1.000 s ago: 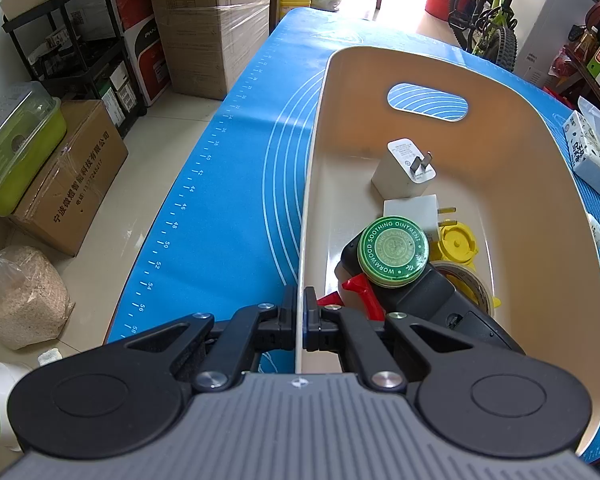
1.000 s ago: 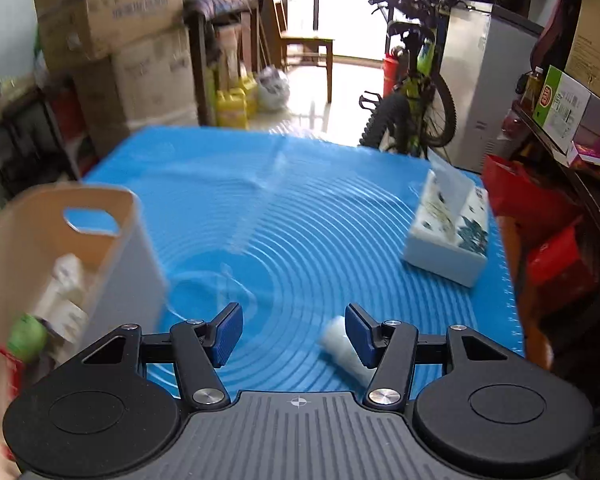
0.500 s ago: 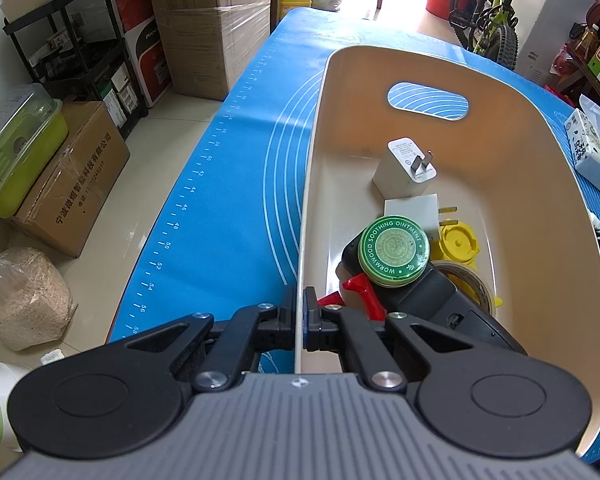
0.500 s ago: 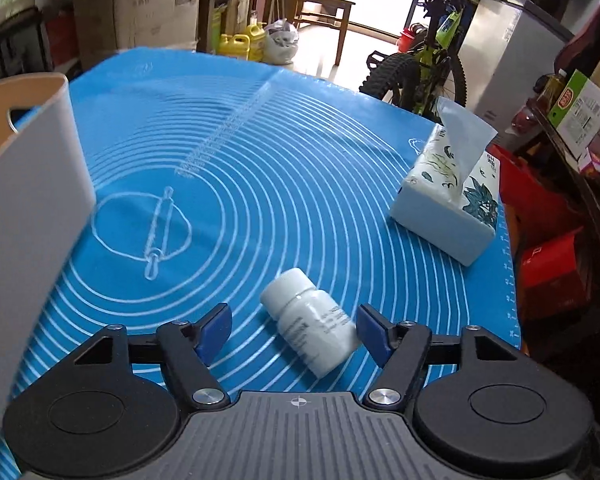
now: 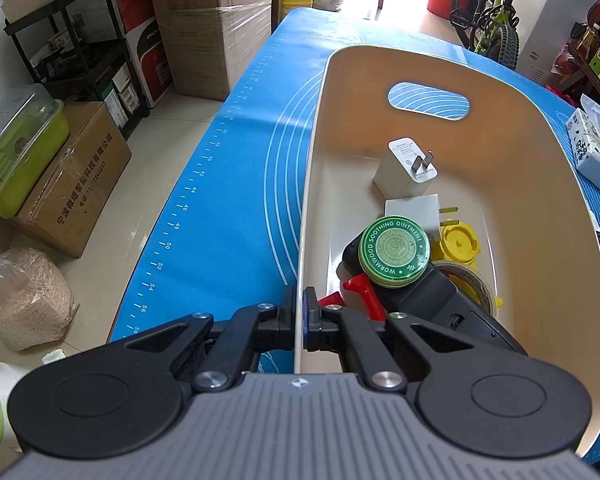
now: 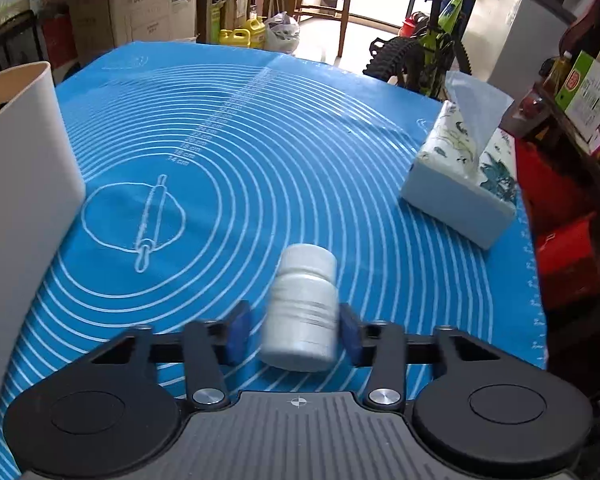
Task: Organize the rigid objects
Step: 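Move the right gripper to the white pill bottle and grasp it, then carry the pill bottle into the basket and release it with the right gripper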
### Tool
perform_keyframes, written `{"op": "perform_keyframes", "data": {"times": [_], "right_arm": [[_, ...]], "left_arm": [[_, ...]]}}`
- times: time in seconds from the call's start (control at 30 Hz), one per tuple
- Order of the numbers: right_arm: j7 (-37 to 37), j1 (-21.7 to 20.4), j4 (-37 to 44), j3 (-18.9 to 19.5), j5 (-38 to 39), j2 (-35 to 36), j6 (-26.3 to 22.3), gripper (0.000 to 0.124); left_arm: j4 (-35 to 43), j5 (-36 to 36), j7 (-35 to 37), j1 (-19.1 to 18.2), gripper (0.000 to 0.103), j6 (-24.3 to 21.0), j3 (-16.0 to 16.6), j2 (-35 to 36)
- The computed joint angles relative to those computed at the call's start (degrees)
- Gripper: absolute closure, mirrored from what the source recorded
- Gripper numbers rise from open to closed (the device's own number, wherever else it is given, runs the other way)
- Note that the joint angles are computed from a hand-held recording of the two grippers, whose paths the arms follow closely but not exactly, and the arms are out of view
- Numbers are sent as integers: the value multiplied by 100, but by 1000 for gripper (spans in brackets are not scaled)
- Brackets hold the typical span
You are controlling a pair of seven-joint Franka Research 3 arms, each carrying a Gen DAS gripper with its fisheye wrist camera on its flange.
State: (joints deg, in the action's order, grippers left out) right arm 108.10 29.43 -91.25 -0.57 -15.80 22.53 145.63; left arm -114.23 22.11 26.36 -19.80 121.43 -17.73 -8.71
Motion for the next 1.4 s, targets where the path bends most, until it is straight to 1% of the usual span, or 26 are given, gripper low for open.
{"op": "perform_keyframes", "data": {"times": [0.03,0.13,0.2,0.27,0.37,0.53,0.63,0.77,0.87,1.0,1.2,1.27,1.4], "right_arm": [[71,23,9,-18,-15,1,-25,80],[399,124,-58,-104,-195,-57,-47,79],[697,193,-248,-170,-418,-193,98,79],[1130,292,-493,-273,-814,-370,318,80],[1706,384,-613,-337,-1404,-543,321,80],[2435,308,-767,-149,-1846,-904,343,80],[2852,299,-854,-29,-2283,-1128,438,79],[3199,258,-752,172,-2579,-1268,582,79],[3449,332,-539,265,-2946,-1270,641,79],[3318,417,-133,409,-2851,-1111,738,79],[2636,670,423,500,-2062,-695,799,79],[2374,794,602,505,-1792,-520,745,79],[1800,1030,984,555,-1190,-146,444,79]], "left_arm": [[0,-3,-3,0,98,4,1,0],[18,2,-24,-4,98,-7,-7,12],[40,14,-36,-9,98,-27,-13,27],[42,17,-43,-13,98,-28,-11,30],[45,17,-58,-17,98,-15,-9,34],[43,14,-60,-18,98,-15,-6,29],[25,20,-73,-18,98,-12,-7,14],[14,19,-74,-17,98,-6,-7,6],[2,11,-68,-16,98,1,-5,-3],[2,1,-67,-14,98,18,-4,-3],[-5,5,-73,-14,99,35,-9,-11],[-5,5,-73,-14,99,35,-9,-11],[15,13,-66,-19,99,15,-14,3]]}}
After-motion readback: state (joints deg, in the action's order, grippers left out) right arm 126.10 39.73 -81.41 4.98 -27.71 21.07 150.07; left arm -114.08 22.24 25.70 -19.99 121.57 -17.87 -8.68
